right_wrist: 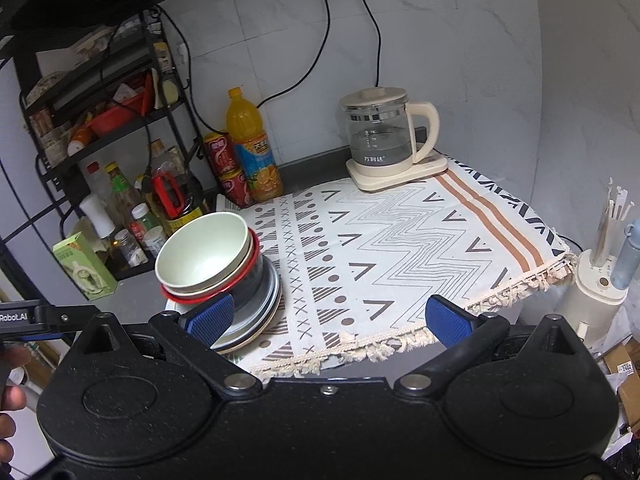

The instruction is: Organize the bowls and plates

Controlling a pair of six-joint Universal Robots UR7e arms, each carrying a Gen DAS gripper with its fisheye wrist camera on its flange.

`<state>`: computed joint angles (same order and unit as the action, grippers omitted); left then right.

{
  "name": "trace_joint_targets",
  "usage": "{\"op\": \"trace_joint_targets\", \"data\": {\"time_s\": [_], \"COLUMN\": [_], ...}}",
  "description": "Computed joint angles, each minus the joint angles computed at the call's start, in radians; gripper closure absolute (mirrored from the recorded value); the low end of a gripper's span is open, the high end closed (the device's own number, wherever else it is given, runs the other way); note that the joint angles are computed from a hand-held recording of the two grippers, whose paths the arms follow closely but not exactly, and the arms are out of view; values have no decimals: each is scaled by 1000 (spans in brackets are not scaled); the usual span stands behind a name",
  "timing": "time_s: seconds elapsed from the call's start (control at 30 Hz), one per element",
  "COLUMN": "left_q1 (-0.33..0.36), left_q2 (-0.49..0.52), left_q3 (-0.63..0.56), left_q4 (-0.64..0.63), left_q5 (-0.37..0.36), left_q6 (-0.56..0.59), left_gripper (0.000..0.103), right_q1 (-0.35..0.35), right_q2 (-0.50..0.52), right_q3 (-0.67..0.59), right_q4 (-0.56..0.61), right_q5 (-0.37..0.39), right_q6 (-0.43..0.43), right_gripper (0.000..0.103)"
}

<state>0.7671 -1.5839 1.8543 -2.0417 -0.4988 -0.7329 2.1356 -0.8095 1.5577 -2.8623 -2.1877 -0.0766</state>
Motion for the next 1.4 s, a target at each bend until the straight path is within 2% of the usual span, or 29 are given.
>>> {"op": "trace_joint_targets", "data": {"time_s": [0.63, 1.4], "left_q1": [-101, -122], "left_q2": [-71, -74], "left_q3": [79, 71], "left_q4": [140, 207], "left_q5": [33, 46], "left_q6": [-171, -205], "left_gripper": [0, 0], "right_q1": [25, 23], "right_q2": [-73, -80], "right_q3": [82, 93], "right_q4": [37, 26], "right_q5": [45, 62], "right_q6": [-32, -32], "right_gripper": [0, 0]}}
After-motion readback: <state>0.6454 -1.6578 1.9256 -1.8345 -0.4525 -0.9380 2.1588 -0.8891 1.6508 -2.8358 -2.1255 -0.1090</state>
